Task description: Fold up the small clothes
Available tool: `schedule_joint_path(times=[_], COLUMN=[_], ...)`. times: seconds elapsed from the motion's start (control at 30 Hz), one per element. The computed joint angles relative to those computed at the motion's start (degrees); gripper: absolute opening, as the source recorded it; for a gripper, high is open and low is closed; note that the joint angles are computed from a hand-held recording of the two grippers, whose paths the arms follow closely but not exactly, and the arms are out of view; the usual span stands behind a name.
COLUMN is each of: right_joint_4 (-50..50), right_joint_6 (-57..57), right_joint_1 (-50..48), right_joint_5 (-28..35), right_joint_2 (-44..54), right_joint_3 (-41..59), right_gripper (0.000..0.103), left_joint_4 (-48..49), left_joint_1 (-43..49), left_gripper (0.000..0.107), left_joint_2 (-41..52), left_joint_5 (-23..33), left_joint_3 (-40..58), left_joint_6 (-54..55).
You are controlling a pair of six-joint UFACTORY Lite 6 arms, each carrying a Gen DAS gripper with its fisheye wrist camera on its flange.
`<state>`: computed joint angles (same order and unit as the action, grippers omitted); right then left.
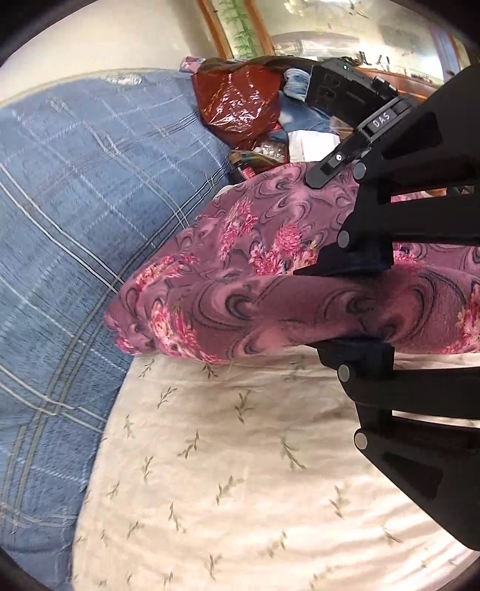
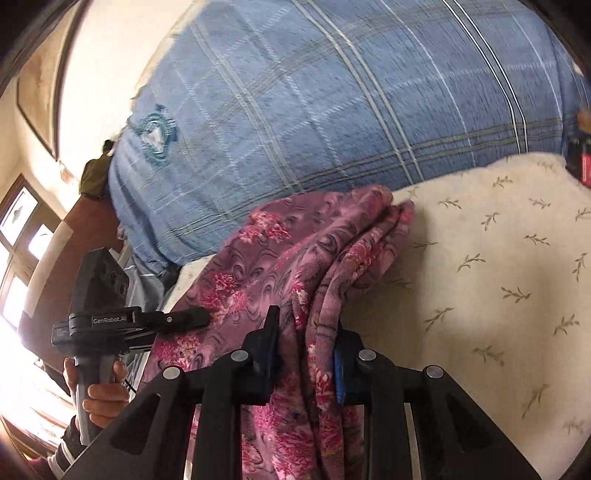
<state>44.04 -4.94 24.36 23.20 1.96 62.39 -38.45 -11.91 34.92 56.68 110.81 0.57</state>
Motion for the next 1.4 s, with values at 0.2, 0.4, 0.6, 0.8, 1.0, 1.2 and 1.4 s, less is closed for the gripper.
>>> schedule_joint_path(times=[0.2,0.4,0.6,0.8,1.0,1.2,1.4], right_joint_4=[-19.3,-34.3,-42.9,-51.9,-64.2,-64.4,-60.7], right_joint_6=[21.9,40.4,53.2,66.8,84.4,89.7,85.6], right_joint_1=[8.7,18.9,27.1,34.6,41.6,43.7,39.0], right_joint_5=[-0.7,-1.8,-4.6,-7.0,-9.2,-11.7,-8.6], right_joint_2=[-3.3,-4.3,-2.6,-2.1,-4.0,-3.1,-7.9], right_joint_3=[3.3,6.1,6.3,3.7,-3.2,-9.6,-9.4], right_gripper=[0.023,0.024,0.024,0.024,0.024,0.034,0.040], left_joint_4=[3.1,5.2,5.3,3.5,0.6,-2.3,-3.5], left_joint_1=[1.7,6.3,12.1,17.4,22.7,27.4,31.0], left_gripper=[0.023,0.023,0.023,0.023,0.023,0.034,0.043], left_joint_2=[-13.2,-26.9,-39.8,-51.3,-59.6,-56.1,-49.6], left_joint_5=[-0.8,-0.2,0.3,1.0,1.7,1.3,5.3], left_joint_3=[-10.7,-21.8,-35.8,-50.0,-64.5,-69.6,-57.9], left_joint_6=[1.4,5.4,10.7,15.9,23.3,29.1,32.1])
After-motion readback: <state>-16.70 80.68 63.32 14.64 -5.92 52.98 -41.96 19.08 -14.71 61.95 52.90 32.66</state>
